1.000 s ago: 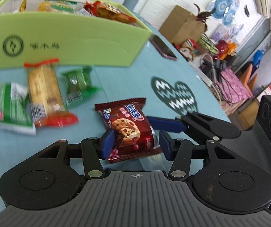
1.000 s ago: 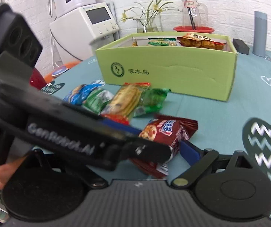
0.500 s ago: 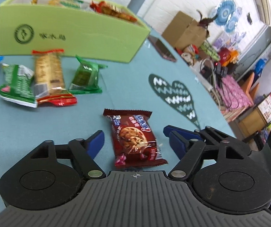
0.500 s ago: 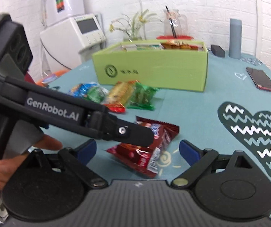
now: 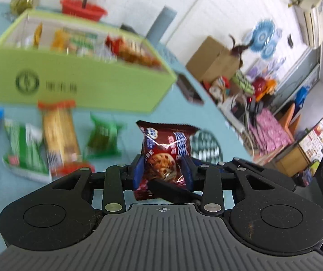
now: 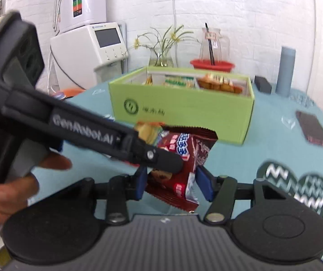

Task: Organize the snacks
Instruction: 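Carry the cookie bag into the green box and open the left gripper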

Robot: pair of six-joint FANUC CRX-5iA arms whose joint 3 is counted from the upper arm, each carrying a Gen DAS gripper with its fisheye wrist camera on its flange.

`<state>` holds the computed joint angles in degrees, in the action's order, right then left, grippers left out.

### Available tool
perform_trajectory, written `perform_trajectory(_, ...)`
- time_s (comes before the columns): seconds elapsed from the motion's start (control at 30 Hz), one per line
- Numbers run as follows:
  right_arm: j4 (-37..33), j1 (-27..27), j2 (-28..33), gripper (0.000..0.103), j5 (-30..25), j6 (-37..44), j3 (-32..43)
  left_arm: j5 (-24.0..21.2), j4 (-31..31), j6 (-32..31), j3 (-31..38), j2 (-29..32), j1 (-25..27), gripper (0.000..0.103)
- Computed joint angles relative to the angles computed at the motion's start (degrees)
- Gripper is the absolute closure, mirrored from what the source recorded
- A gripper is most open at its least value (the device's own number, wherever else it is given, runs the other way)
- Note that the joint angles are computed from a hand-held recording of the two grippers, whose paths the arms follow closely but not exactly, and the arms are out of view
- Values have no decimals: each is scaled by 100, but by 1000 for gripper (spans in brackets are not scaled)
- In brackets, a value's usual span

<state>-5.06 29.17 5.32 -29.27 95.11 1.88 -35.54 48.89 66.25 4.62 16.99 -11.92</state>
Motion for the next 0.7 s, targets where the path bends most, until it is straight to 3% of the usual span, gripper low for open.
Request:
perform_trajectory(0.17,-546,-152,661,41,27,944,1140,249,-136,34,782,325,166,89)
perform_trajectory(0.27,-990,-292,1389,40,-478,1482,2334,167,-940,599,1758,754,307,85)
perform_trajectory(0.4,-906,-373,2475,39,-1313,1404,3930,-669,-1919,1511,3652,1769,475,84)
perform_trajectory(0.57,-1160,-581,3894,35,-2843,1071,6169,-1820,-2991,2546,5987,3115,459,83)
perform_trajectory(0.63,-1081,-561,4060,24,-2860,1038,6316,-1912,-3281,2628,6094,3233,410,74)
perform_trajectory(0.7,-1154,-572,4033,20,-2782,1143,6201,-1418,-3052,2311,5371,2942,405,70)
